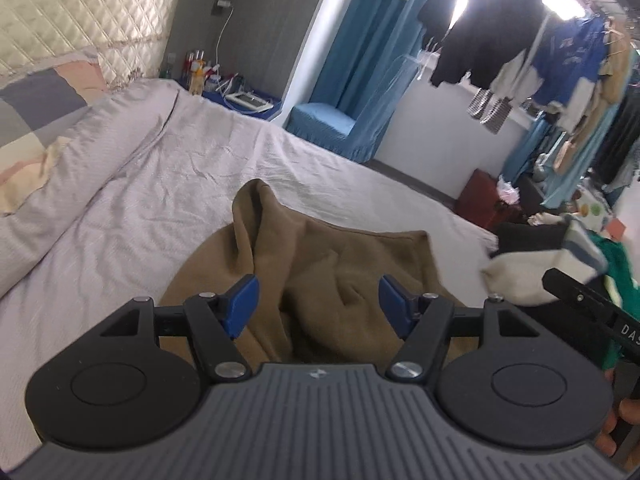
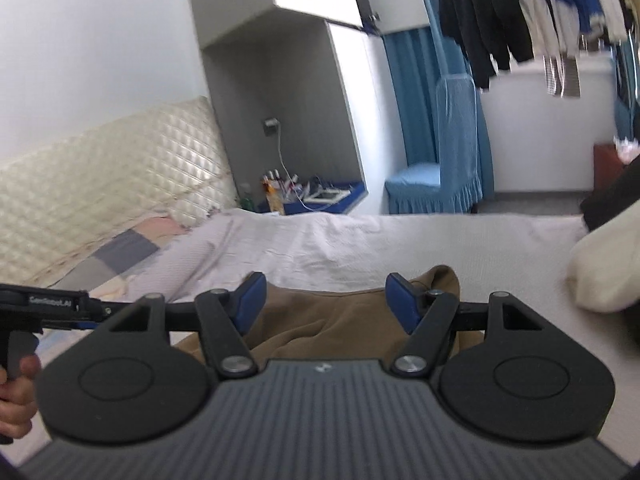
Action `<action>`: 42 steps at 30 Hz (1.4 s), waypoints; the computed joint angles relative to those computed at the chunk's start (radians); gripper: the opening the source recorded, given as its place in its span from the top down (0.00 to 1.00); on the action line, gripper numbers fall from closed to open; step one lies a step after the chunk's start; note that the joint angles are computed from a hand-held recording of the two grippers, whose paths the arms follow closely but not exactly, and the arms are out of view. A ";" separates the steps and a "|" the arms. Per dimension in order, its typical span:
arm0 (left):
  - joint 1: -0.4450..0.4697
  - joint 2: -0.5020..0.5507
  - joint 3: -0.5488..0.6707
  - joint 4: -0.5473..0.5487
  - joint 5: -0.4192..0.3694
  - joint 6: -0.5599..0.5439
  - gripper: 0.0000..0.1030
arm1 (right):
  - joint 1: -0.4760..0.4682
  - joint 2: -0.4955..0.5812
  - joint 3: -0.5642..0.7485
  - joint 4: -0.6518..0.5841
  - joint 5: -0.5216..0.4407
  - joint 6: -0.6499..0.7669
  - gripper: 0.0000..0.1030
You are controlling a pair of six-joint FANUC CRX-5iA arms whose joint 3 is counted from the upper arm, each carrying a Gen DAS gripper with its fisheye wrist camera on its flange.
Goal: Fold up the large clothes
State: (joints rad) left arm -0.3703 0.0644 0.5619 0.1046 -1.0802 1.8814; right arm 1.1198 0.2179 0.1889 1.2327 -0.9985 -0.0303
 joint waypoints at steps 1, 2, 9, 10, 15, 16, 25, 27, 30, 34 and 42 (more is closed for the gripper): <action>-0.016 -0.026 -0.010 -0.018 -0.016 0.012 0.31 | 0.028 -0.007 0.002 0.002 -0.031 -0.003 0.33; -0.032 -0.055 -0.026 -0.035 -0.032 0.023 0.31 | 0.054 -0.012 0.003 0.004 -0.060 -0.007 0.33; -0.161 -0.279 -0.235 -0.125 -0.063 0.160 0.31 | 0.232 -0.031 -0.025 0.024 -0.248 -0.034 0.33; -0.185 -0.303 -0.261 -0.146 -0.068 0.186 0.31 | 0.252 -0.039 -0.044 0.027 -0.261 -0.056 0.33; -0.286 -0.393 -0.386 -0.231 -0.079 0.308 0.31 | 0.342 -0.059 -0.114 -0.013 -0.342 -0.147 0.33; -0.324 -0.402 -0.394 -0.272 -0.097 0.342 0.31 | 0.358 -0.062 -0.124 -0.023 -0.351 -0.163 0.33; -0.499 -0.421 -0.456 -0.492 -0.128 0.552 0.31 | 0.425 -0.058 -0.154 -0.082 -0.366 -0.210 0.33; -0.520 -0.412 -0.459 -0.522 -0.145 0.597 0.31 | 0.428 -0.057 -0.158 -0.099 -0.353 -0.220 0.33; -0.525 -0.396 -0.462 -0.539 -0.146 0.611 0.31 | 0.426 -0.051 -0.159 -0.123 -0.338 -0.231 0.33; -0.586 -0.345 -0.420 -0.636 -0.209 0.622 0.44 | 0.419 -0.025 -0.139 -0.151 -0.345 -0.222 0.33; -0.521 -0.426 -0.468 -0.612 -0.152 0.669 0.86 | 0.386 -0.001 -0.119 -0.250 -0.372 -0.222 0.33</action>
State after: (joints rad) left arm -0.8913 -0.3613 0.0941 -0.5075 -1.2326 2.5508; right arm 1.5060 0.2173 0.0704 0.9824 -1.3704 -0.2522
